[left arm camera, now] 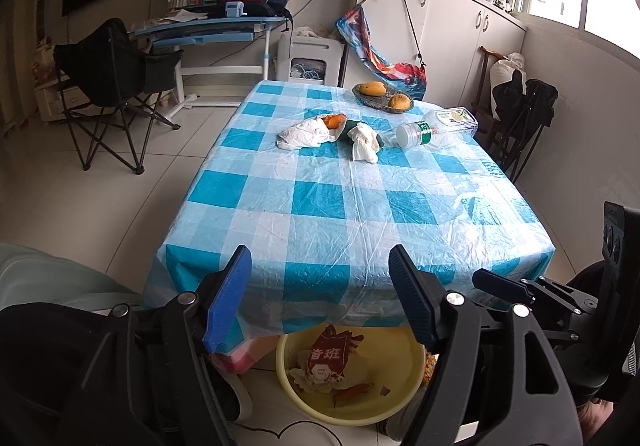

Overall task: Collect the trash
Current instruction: 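Move both grippers back over the table toward the tissues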

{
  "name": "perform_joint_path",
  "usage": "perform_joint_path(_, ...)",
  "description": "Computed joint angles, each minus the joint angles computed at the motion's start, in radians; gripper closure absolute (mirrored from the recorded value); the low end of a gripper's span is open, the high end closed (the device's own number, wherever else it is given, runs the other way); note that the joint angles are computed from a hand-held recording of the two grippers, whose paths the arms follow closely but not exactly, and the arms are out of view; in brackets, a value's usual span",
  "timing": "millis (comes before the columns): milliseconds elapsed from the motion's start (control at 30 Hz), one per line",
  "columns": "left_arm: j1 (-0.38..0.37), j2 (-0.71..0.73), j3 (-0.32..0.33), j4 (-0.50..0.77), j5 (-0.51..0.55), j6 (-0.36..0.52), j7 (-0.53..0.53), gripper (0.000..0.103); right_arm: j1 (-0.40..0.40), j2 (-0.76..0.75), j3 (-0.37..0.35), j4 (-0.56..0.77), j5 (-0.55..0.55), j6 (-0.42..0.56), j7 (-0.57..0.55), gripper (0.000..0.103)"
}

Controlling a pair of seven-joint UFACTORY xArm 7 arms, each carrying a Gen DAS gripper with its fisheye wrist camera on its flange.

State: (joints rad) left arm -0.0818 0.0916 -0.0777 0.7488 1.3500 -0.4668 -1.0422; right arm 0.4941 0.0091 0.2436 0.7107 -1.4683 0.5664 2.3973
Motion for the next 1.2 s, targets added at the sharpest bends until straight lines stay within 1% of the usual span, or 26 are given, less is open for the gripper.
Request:
perform_joint_path(400,0.005,0.013,-0.004,0.001,-0.031,0.006,0.027,0.032,-0.001,-0.008,0.002,-0.007,-0.003,0.003,0.008,0.049)
perform_joint_path(1033,0.012,0.016,-0.010,0.003,-0.031,0.008,0.026,0.030,0.002,-0.002,0.002,-0.002,0.001,0.003,0.005,0.046)
perform_joint_path(1133,0.014,0.021,-0.010,0.010,-0.022,0.007,0.011,0.029,0.002,-0.002,0.001,-0.002,0.001,0.002,0.004,0.046)
perform_joint_path(1200,0.019,0.030,-0.010,0.029,0.012,0.004,-0.034,0.029,0.001,-0.001,0.001,-0.001,0.002,-0.003,0.003,0.046)
